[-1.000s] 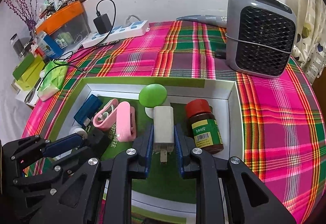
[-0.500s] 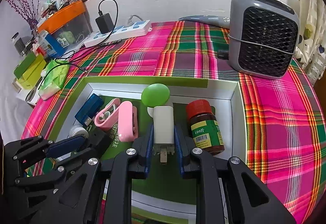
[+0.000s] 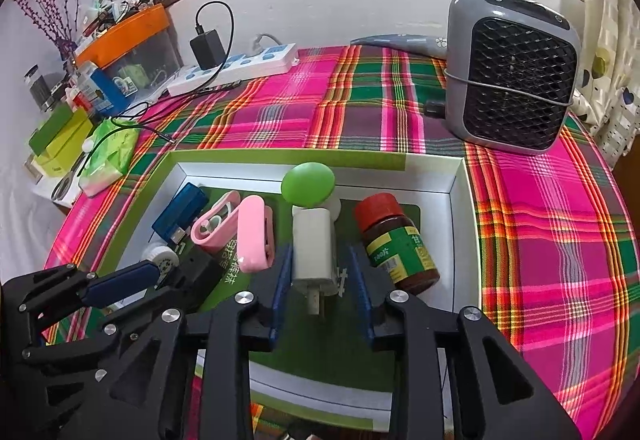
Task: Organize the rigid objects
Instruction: 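Lower and open the left tool over the box while the right tool releases the plug inside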
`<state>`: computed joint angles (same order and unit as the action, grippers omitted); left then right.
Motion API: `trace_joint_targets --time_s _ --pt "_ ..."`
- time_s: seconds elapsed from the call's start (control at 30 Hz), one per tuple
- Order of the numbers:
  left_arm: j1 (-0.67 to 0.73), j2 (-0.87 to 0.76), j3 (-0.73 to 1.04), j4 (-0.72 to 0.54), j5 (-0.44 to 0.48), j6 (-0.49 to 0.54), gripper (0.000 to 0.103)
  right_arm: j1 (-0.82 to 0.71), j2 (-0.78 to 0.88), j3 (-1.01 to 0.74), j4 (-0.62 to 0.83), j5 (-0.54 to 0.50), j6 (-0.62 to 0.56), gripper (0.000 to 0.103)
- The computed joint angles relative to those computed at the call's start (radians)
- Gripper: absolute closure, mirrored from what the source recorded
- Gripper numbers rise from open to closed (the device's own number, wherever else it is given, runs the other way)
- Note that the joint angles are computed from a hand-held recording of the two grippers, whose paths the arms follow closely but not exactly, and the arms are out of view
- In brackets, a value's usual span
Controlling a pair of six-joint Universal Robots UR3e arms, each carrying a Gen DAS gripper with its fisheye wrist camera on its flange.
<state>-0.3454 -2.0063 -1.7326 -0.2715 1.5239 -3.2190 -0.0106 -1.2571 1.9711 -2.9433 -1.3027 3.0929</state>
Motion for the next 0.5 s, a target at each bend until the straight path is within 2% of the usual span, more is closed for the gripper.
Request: trace_joint_targets --time_s 0.5 --pt "-0.035 0.109 -0.112 0.05 0.019 -0.013 0.074 -0.031 -0.141 0.155 -0.051 0.032 0.011 0.071"
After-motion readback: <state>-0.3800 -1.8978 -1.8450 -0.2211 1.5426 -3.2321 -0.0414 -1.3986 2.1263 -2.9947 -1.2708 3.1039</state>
